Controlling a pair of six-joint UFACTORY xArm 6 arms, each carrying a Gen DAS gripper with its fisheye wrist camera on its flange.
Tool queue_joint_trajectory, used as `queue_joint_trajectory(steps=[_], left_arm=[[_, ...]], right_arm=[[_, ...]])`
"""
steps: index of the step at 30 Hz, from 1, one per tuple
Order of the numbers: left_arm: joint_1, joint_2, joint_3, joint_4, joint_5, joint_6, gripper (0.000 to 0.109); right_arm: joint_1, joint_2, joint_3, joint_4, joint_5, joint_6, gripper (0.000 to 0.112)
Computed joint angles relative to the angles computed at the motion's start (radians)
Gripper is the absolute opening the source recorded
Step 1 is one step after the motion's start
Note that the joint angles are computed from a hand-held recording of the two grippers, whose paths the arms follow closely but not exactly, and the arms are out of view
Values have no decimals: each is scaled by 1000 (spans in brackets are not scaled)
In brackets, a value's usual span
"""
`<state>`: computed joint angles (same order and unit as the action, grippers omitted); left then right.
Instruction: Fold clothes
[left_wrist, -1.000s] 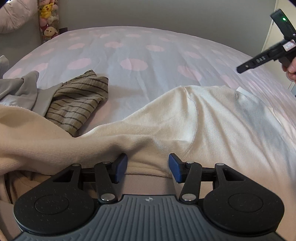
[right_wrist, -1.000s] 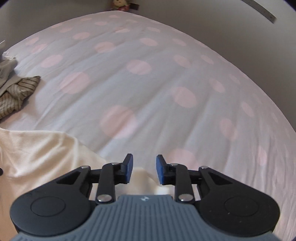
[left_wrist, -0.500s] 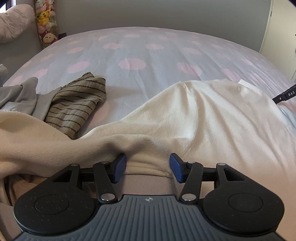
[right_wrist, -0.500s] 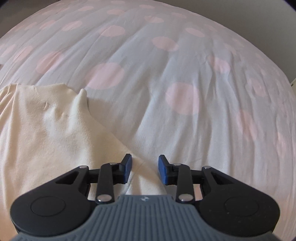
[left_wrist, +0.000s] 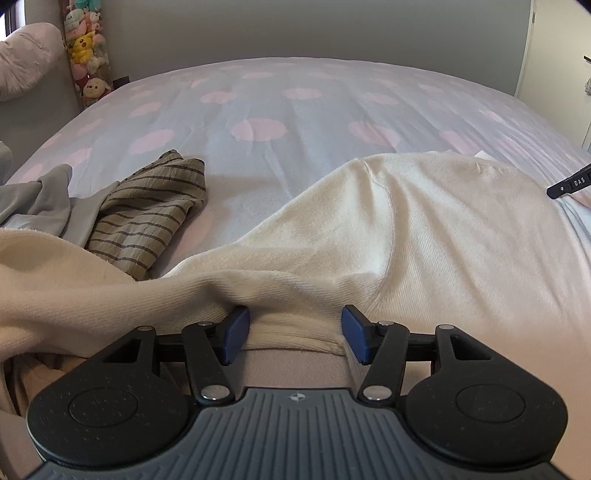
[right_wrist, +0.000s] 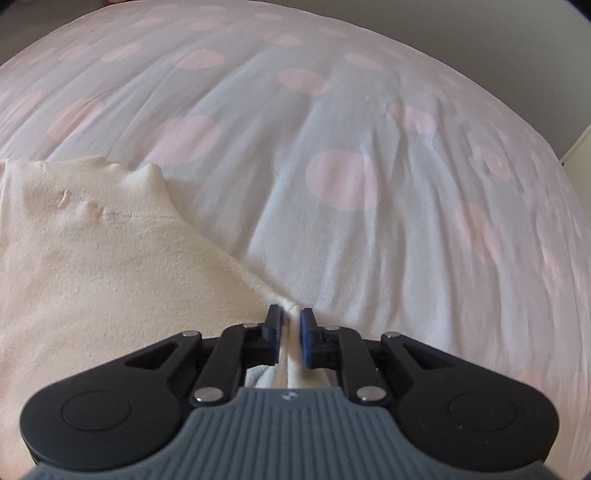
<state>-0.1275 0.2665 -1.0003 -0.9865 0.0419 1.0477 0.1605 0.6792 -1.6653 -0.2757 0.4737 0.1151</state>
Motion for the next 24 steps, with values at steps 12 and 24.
queue_joint_trajectory(steps=[12, 24], left_arm=[[5, -3, -7, -67, 16, 64, 54], [-8, -5, 11, -17, -21, 25, 54]], right_arm=[[-57, -145, 130, -100, 35, 69, 26], [-314, -531, 479, -362, 192, 256, 34]])
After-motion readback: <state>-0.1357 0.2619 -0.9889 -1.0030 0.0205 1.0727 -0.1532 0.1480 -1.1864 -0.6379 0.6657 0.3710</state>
